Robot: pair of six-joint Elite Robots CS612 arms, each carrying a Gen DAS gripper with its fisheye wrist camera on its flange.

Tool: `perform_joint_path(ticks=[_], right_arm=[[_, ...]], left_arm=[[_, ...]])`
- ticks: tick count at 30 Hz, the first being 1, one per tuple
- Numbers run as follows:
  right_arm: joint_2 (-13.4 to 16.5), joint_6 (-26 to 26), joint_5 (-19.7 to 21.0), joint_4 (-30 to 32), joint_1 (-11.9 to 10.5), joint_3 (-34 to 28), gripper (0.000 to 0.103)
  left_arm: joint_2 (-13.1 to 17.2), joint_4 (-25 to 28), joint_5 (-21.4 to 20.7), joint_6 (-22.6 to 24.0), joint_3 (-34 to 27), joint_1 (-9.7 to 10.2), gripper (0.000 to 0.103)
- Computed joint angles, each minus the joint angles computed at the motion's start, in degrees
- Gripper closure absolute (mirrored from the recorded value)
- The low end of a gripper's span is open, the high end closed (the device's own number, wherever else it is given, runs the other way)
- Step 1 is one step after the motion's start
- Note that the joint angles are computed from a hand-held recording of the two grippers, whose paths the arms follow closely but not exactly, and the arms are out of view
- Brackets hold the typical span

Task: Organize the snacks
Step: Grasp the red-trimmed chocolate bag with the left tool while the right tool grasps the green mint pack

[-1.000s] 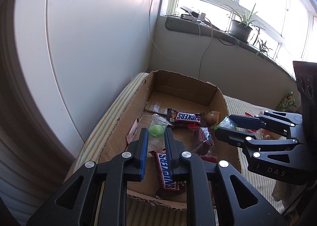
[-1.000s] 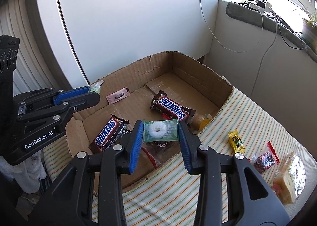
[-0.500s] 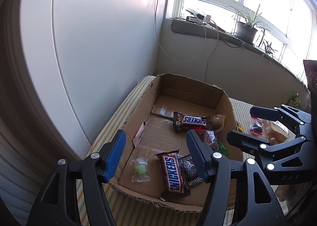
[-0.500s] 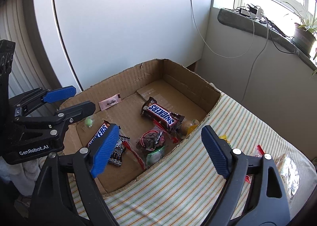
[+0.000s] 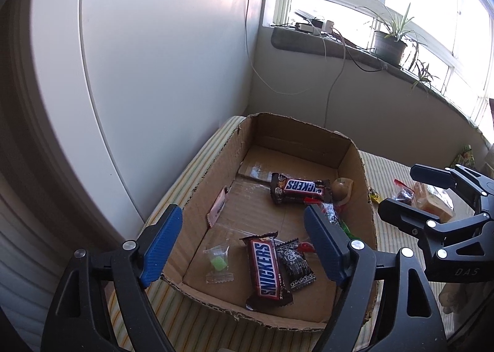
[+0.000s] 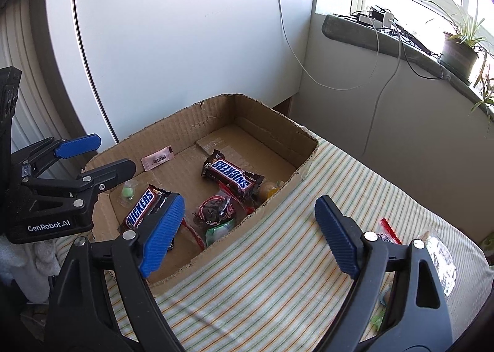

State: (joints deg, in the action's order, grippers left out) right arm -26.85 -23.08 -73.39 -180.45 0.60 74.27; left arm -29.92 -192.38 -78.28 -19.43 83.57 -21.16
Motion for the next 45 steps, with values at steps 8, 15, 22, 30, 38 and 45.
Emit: perform_joint_path(ticks=[8, 15, 22, 30, 38, 45], right_arm=[[-1.04, 1.78, 0.43, -2.29, -1.31, 2.05, 0.014], [-2.06, 3.41, 0.07, -4.59, -2.78, 4.26, 0.014], [-3.01, 5.25, -1.33, -6.62, -4.90, 6.35, 0.014], [-3.32, 8.60, -2.83, -6.60, -7.94, 7.39, 0.014], [-3.42, 7.97, -0.85, -4.61, -10.16, 8.88, 0.014], [-3.05, 2.83, -0.06, -2.28, -10.42, 9.70, 0.014]], left_arm=[[-0.34, -0.82, -0.34, 1.43, 0.18, -0.97, 0.022], [-0.50, -2.07, -1.27, 2.60, 0.23, -1.99, 0.022], [-0.42, -3.17, -3.66, 4.90, -0.14, -3.06, 0.022], [0.09, -2.83, -7.12, 6.41, -1.35, -4.22, 0.023], [1.06, -0.07, -11.27, 8.08, -3.53, -5.27, 0.027], [2.21, 3.50, -13.62, 8.76, -6.03, -6.24, 0.031]])
